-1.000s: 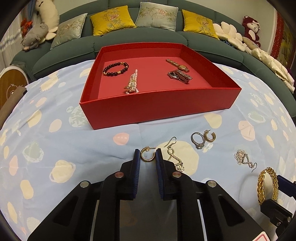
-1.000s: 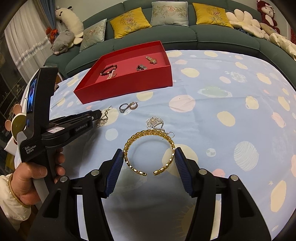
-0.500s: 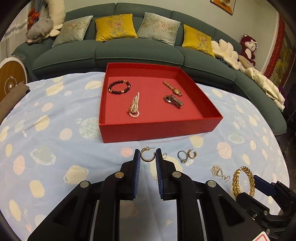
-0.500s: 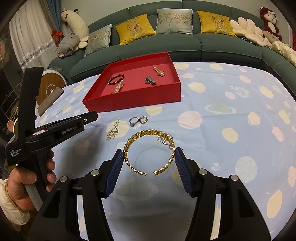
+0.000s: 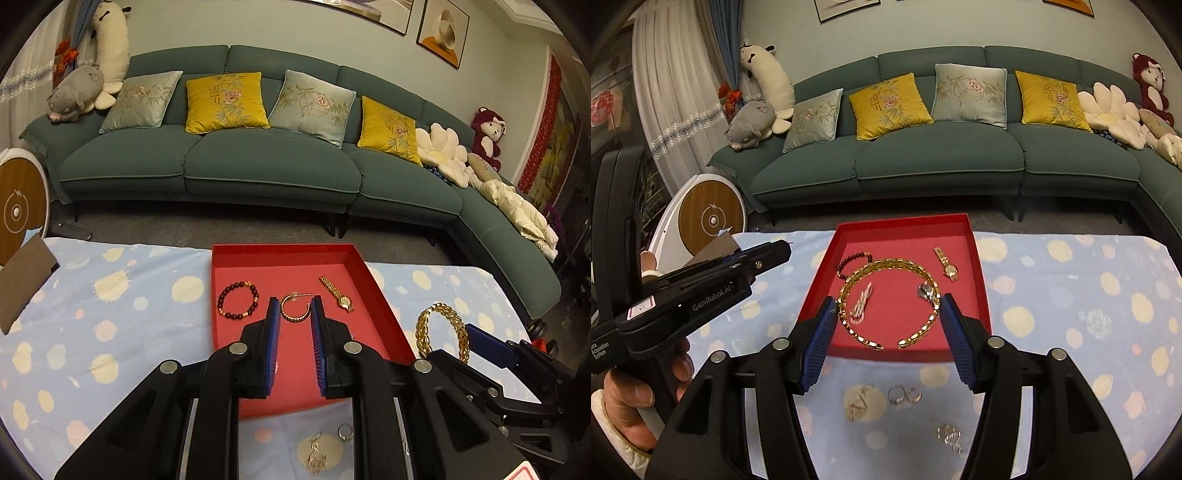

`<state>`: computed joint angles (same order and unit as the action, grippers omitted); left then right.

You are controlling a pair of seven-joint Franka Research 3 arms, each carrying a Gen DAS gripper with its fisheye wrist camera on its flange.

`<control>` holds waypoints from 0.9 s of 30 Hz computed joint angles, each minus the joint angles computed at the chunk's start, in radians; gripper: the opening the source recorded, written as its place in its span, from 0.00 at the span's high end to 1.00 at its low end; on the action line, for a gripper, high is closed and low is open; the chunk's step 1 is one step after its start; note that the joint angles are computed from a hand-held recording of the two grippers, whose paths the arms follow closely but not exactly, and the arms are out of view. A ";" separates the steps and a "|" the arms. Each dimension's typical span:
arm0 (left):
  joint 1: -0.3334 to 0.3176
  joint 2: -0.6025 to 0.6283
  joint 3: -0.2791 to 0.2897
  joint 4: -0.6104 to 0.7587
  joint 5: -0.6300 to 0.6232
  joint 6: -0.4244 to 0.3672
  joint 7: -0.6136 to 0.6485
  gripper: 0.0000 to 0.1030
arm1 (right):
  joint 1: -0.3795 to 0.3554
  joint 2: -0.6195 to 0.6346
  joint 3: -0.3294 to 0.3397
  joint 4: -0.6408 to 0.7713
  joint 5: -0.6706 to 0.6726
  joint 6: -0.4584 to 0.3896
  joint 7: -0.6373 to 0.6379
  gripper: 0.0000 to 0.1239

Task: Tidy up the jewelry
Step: 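Carry both items to the red box and release the bangle from the right tool, then open the left tool to drop the hoop earring into the red box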

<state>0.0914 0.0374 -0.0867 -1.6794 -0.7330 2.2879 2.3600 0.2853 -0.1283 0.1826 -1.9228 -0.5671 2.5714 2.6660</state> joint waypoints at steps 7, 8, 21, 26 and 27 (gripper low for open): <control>-0.004 0.217 -0.058 0.216 0.121 0.011 -0.148 0.86 | -0.002 0.191 -0.091 0.144 0.143 0.049 -0.113 0.55; -0.001 0.242 -0.068 0.242 0.137 0.008 -0.168 0.86 | 0.001 0.221 -0.104 0.167 0.163 0.048 -0.131 0.55; 0.011 0.502 -0.157 0.485 0.344 -0.092 -0.339 0.86 | 0.045 0.460 -0.204 0.329 0.403 0.066 -0.295 0.55; 0.012 0.531 -0.174 0.513 0.355 -0.117 -0.374 0.86 | 0.057 0.468 -0.231 0.326 0.427 0.079 -0.327 0.55; 0.011 0.539 -0.175 0.526 0.358 -0.129 -0.384 0.86 | 0.063 0.468 -0.239 0.327 0.417 0.072 -0.324 0.55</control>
<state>0.1027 0.5762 -0.2614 -1.1536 -0.3752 2.1593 1.9760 0.3486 0.3393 -0.0563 -1.5956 -0.1499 2.6439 2.3417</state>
